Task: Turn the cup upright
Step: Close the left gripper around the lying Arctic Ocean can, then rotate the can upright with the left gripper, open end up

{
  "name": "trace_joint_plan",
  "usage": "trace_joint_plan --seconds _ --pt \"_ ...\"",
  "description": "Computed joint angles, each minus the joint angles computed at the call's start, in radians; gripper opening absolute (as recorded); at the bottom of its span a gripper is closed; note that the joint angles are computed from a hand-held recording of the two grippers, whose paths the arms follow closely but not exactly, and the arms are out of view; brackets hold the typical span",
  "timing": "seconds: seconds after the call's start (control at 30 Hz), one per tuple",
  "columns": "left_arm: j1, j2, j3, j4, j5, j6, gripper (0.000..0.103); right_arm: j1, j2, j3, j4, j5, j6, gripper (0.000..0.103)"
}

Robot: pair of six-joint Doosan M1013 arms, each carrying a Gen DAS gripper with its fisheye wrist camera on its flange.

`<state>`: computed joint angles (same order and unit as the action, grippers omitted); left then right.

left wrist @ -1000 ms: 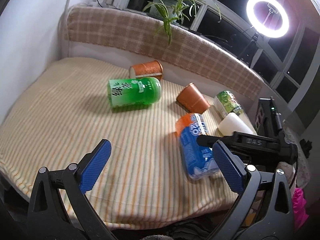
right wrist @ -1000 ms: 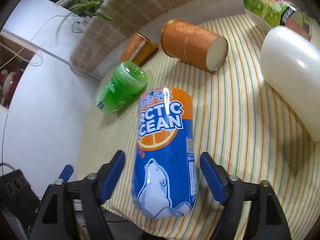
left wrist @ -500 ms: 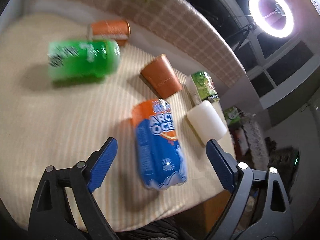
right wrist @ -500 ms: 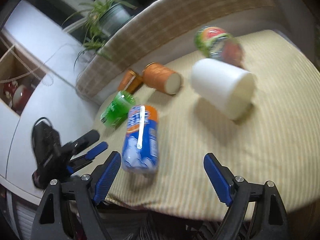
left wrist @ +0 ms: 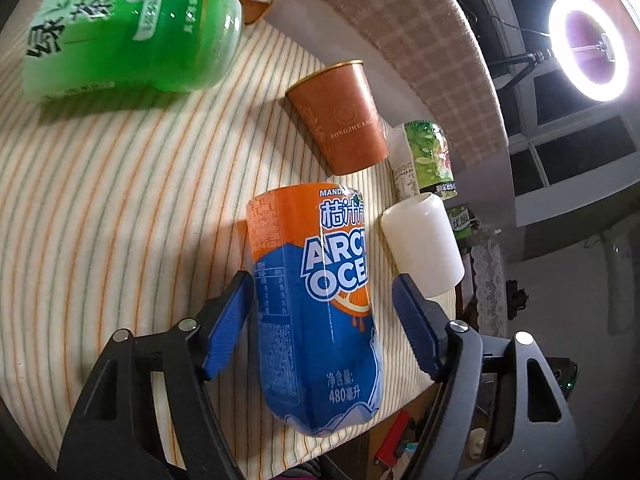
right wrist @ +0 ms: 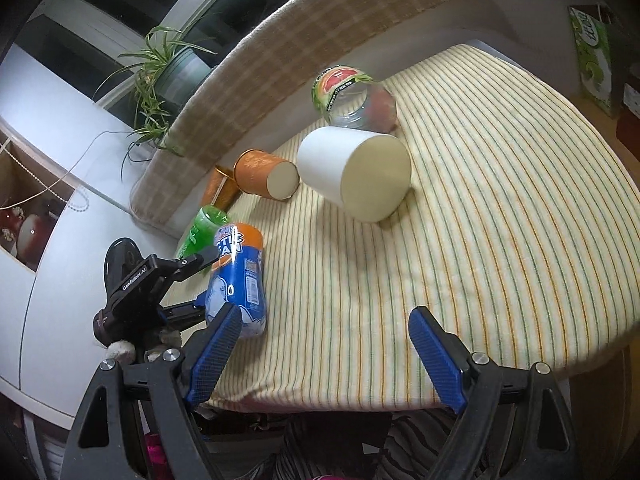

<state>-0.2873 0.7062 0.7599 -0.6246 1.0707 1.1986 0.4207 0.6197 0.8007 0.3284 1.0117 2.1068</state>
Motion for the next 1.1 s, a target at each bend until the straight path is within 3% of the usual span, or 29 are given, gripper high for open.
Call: trace_joint_plan --seconds 0.1,0.2,0.6,0.87,1.1 --pt "-0.002 0.011 -0.013 -0.001 0.012 -0.005 0.072 0.001 0.001 0.001 0.004 0.0 0.001 0.088" --pt "-0.004 0.023 -0.03 0.0 0.029 -0.007 0.063 0.002 0.001 -0.001 0.002 0.0 0.006 0.088" --pt "-0.02 -0.005 -0.006 0.073 -0.015 0.029 0.062 0.001 0.001 0.003 -0.02 -0.002 0.027 0.088" --pt "-0.048 -0.053 0.029 0.23 -0.1 0.077 0.062 0.007 0.011 -0.014 -0.017 0.004 0.016 0.088" --pt "-0.084 -0.083 0.057 0.445 -0.182 0.076 0.061 0.012 0.014 -0.02 -0.035 0.005 0.02 0.088"
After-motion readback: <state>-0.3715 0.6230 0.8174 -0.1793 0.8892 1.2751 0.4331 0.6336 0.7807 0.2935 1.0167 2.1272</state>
